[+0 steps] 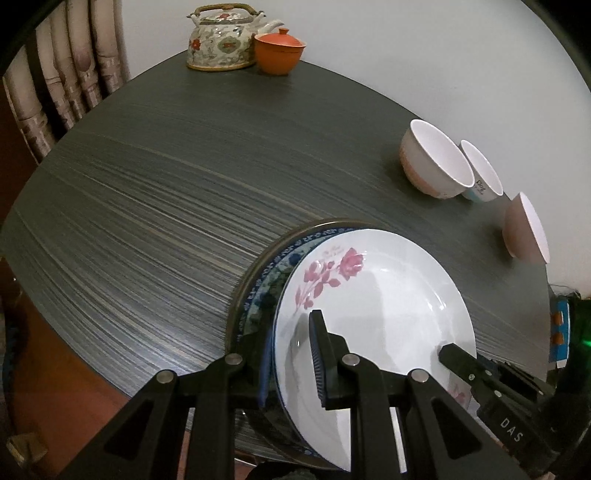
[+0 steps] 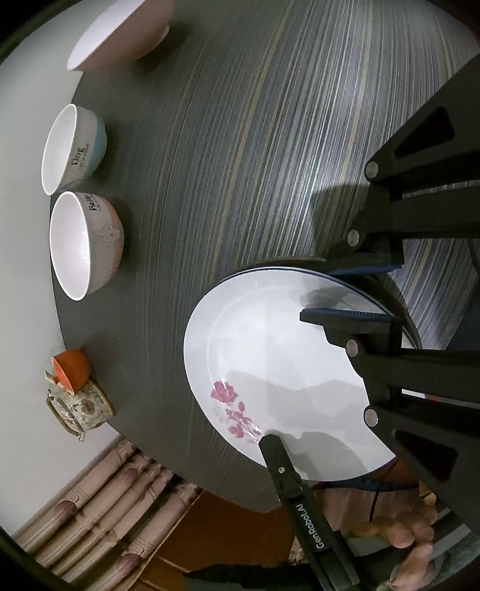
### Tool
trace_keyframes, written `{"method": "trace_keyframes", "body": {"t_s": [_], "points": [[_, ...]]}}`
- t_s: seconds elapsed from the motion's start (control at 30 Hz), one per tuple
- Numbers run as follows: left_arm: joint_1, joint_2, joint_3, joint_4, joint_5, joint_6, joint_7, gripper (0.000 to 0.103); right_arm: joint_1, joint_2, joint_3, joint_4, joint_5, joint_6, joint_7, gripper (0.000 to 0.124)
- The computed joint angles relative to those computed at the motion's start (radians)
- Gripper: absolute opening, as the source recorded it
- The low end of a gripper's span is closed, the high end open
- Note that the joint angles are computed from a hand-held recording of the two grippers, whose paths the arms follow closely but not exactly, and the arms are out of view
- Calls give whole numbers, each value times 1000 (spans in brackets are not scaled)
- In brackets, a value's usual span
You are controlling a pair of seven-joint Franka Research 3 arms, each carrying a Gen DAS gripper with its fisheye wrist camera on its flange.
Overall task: Organize plates and bowls
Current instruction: 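Lower the pink-flower plate onto the blue-and-white plate stack with both grippers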
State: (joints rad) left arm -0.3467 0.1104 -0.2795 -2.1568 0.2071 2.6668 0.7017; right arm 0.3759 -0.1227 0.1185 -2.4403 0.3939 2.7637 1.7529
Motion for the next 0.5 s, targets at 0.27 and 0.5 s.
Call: {"method": "trace_keyframes", "body": {"t_s": [0.27, 0.5], "points": [[5, -3, 6, -2, 4, -29, -18, 19, 4, 15, 9, 7, -16, 0, 28, 18], [3, 7, 10, 8, 23, -44, -39, 19, 6, 34, 18, 29, -73, -12, 90, 22]]}}
